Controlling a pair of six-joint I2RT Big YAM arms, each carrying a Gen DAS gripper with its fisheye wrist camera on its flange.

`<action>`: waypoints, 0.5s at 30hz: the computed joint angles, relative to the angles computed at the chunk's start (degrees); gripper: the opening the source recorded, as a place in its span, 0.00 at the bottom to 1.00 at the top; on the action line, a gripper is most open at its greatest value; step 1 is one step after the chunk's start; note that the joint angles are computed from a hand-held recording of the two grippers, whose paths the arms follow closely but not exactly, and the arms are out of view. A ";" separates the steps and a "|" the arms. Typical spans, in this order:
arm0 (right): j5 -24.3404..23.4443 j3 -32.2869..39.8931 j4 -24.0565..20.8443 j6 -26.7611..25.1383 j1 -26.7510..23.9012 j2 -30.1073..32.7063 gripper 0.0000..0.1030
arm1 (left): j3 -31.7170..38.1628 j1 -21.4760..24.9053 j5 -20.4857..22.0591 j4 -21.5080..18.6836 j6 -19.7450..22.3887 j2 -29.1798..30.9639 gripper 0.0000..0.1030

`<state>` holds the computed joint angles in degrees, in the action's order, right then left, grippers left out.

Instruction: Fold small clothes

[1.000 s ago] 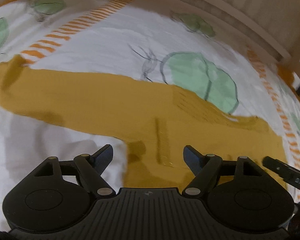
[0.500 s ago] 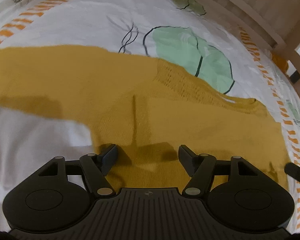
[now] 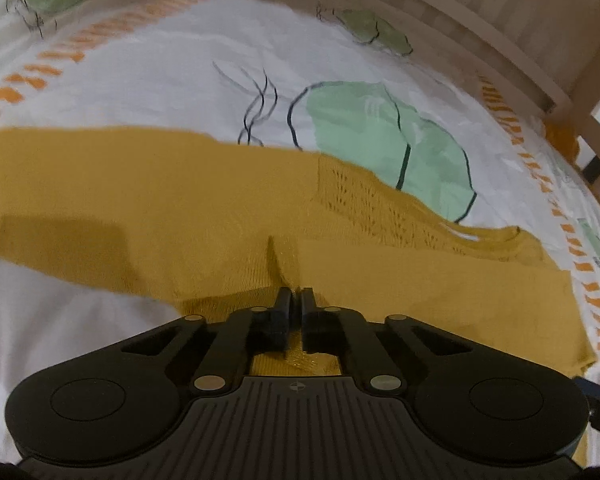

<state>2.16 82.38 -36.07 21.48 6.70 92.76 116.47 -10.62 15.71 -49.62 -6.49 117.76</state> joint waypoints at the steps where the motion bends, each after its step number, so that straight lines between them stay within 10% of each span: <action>1: 0.08 0.01 -0.12 -0.05 0.05 0.07 0.66 | -1.01 -0.14 -0.97 2.06 0.13 -0.85 0.04; 6: -0.03 -0.05 0.02 0.32 0.23 0.11 0.66 | -4.53 -0.32 -7.64 11.71 2.26 -3.70 0.02; 15: 0.51 0.67 -1.25 -0.23 0.58 1.02 0.66 | 3.43 1.81 -3.70 0.32 -0.02 1.37 0.06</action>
<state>2.67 83.05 -37.32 21.25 7.28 93.78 119.89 -8.81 12.01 -49.30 -6.51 119.12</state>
